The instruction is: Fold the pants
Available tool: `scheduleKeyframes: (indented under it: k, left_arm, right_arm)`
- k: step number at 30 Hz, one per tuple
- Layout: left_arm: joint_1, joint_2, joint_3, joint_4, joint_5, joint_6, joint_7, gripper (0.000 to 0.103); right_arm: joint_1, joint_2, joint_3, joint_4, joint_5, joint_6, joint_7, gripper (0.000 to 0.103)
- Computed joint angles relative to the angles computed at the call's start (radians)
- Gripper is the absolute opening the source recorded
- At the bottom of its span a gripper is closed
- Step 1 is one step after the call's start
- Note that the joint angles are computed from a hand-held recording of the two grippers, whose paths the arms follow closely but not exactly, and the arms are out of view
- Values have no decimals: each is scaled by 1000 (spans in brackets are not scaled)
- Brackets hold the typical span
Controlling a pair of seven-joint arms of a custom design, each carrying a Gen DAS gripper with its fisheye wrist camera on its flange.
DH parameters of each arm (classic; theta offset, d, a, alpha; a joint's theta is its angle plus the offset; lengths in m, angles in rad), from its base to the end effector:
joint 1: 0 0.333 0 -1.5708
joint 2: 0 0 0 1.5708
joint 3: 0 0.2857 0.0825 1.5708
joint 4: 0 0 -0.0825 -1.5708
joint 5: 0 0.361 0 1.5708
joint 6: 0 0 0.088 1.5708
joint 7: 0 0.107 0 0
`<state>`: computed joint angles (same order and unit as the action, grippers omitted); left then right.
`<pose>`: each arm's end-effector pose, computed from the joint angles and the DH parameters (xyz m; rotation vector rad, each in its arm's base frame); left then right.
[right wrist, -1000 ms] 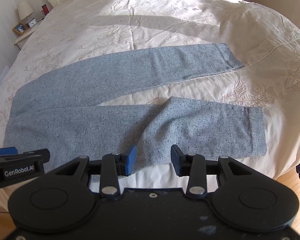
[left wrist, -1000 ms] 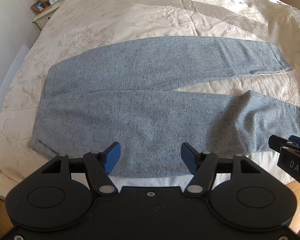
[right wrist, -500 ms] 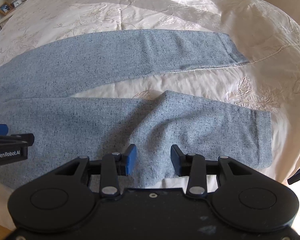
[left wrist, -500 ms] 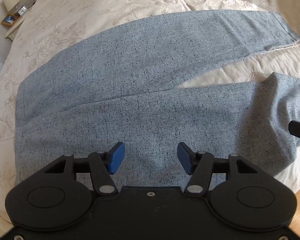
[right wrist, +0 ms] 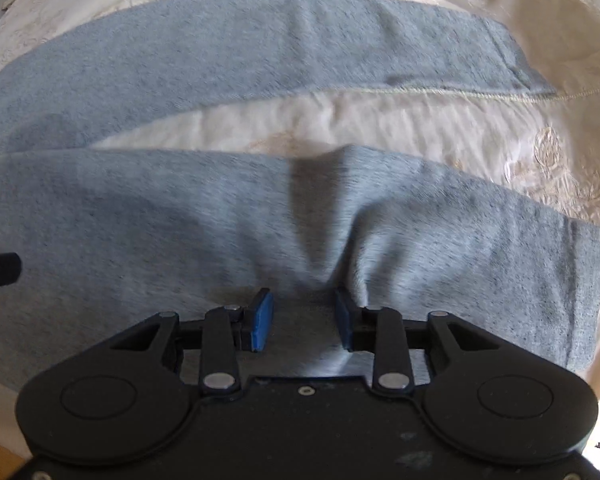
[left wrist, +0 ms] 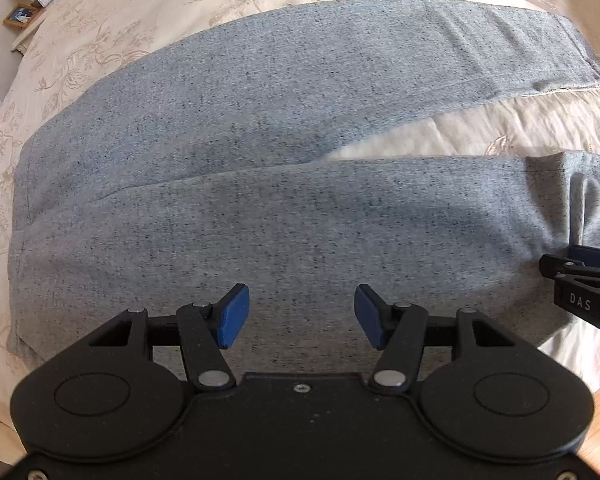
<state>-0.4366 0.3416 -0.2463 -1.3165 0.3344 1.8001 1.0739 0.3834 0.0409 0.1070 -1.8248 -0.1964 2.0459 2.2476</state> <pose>0.5304 -0.3626 0.5396 -1.7931 2.2327 -0.1422 0.5078 0.2581 0.5007 -1.9882 2.2259 -0.3156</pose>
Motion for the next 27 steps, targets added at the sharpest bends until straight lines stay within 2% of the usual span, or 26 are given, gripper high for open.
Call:
scheduleKeyframes:
  k: [1, 6, 9, 13, 15, 22, 24, 27]
  left_arm:
    - [-9, 13, -4, 16, -1, -4, -9, 63]
    - [-68, 104, -13, 126, 1, -43, -30, 63]
    - [-116, 173, -8, 216, 11, -72, -29, 63]
    - [-179, 248, 10, 298, 41, -88, -33, 63]
    - [-214, 309, 23, 381, 52, -127, -28, 63]
    - [-293, 471, 83, 591, 59, -223, -35, 62]
    - [-293, 484, 94, 597, 50, -215, -51, 63]
    - [-274, 453, 93, 531, 34, -171, -85, 64]
  right_arm:
    - [-12, -37, -10, -54, 20, 27, -20, 29]
    - [-67, -139, -20, -178, -42, -2, -19, 31]
    - [-112, -217, -30, -275, -38, 26, -39, 30]
    - [-171, -301, -26, -358, -63, 22, -81, 30]
    - [-201, -338, -26, -391, -66, 9, -85, 30]
    - [-287, -511, -28, -502, -24, -12, -73, 39]
    - [-301, -552, -30, -525, 7, -19, -87, 39]
    - [-319, -596, -44, -563, 65, -11, -114, 39]
